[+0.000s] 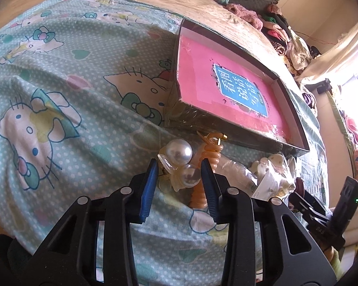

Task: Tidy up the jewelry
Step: 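Grasp the pearl earrings with the left tool while the right tool grasps the brown watch, then carry the pearl earrings and brown watch into the pink box and open both tools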

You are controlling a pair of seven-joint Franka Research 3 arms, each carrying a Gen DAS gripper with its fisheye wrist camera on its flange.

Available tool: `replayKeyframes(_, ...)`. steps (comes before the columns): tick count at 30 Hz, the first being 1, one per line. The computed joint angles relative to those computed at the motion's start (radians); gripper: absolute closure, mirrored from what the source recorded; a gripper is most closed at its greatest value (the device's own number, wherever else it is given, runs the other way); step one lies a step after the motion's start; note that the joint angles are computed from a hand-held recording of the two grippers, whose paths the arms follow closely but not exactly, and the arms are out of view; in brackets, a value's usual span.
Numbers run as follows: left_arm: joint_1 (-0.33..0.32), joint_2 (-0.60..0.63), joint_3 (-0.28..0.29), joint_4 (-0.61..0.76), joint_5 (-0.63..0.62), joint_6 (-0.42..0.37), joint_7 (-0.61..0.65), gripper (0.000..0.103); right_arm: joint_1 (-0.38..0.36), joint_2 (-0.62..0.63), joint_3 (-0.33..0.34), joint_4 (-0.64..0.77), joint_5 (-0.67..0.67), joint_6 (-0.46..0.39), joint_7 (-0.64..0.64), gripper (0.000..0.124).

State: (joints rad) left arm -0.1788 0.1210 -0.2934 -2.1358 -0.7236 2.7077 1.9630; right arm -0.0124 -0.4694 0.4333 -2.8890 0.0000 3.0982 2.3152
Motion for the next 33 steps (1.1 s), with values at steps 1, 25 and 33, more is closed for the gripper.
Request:
replayKeyframes(1,0.001,0.001,0.000,0.000,-0.002,0.000,0.003,0.074,0.019,0.006,-0.020,-0.010,0.005,0.033,-0.010,0.052)
replayKeyframes(25,-0.047,-0.060,0.029,0.050,-0.085,0.052,0.110,0.079,-0.067,-0.209,0.016,-0.054,0.081,0.108,-0.097,0.066)
replayKeyframes(33,-0.042,0.008,0.001,0.139,0.008,0.072,0.052,0.079,-0.145,-0.093,0.061,0.043,0.127,0.179,-0.207,0.066)
